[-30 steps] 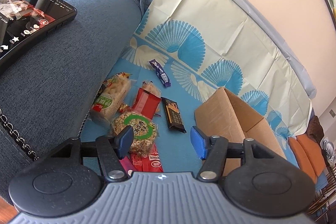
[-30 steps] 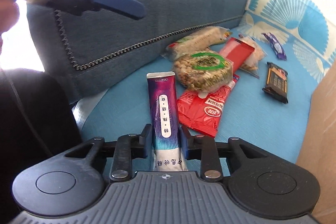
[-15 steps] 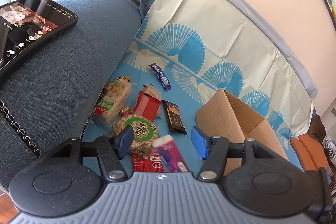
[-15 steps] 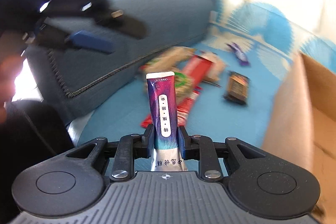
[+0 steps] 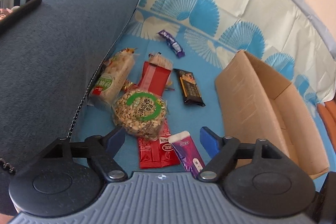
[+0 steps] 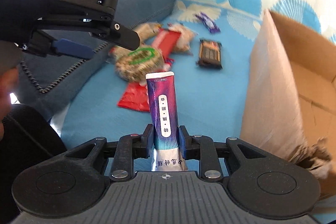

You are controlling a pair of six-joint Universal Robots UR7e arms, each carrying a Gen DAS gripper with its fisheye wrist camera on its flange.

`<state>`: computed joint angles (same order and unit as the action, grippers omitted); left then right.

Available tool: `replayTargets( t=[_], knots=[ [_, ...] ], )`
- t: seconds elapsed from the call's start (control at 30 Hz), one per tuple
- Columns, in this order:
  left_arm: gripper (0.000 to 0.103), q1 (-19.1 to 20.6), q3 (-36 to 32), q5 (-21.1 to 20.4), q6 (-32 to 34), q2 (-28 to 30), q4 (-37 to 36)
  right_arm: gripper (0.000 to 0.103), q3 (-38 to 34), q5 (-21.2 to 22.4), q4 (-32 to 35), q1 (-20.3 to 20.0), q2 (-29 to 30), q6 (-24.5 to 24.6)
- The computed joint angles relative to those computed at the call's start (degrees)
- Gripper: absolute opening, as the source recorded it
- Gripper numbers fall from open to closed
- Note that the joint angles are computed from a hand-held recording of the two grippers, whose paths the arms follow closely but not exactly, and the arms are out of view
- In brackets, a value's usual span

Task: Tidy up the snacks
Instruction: 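Lift the purple tube with the right tool while the left tool reaches the peanut cake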

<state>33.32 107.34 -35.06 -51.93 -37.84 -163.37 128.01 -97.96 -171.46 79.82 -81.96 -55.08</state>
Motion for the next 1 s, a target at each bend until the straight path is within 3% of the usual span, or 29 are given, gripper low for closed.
replayTargets(
  t=[0.1, 0.2, 0.47, 0.6, 0.73, 1.0],
  knots=[
    [0.095, 0.8, -1.2, 0.2, -0.5, 0.7, 0.3, 0.031, -1.4, -1.2, 3.0, -0.1, 0.7, 2.4],
    [0.102, 1.8, -2.5, 0.5, -3.1, 1.0, 2.2, 0.041, -1.8, -1.0, 3.8, -0.5, 1.1, 2.8],
    [0.102, 4.8, -6.3, -1.8, -9.1, 2.1, 8.4, 0.042, -2.7, -1.4, 4.9, -0.3, 2.0, 2.6],
    [0.102, 5.8, -8.7, -2.3, -9.8, 3.5, 11.3, 0.042, -2.7, -2.0, 4.2, 0.0, 2.5, 1.7],
    [0.102, 6.3, -11.7, -1.0, -9.2, 5.6, 15.5, 0.030, -2.0, -1.9, 1.5, -0.1, 2.9, -1.4],
    [0.102, 7.3, -14.9, 0.6, -10.5, 8.1, 19.2, 0.027, -1.1, -0.5, -1.7, -0.5, 2.9, -3.2]
  ],
)
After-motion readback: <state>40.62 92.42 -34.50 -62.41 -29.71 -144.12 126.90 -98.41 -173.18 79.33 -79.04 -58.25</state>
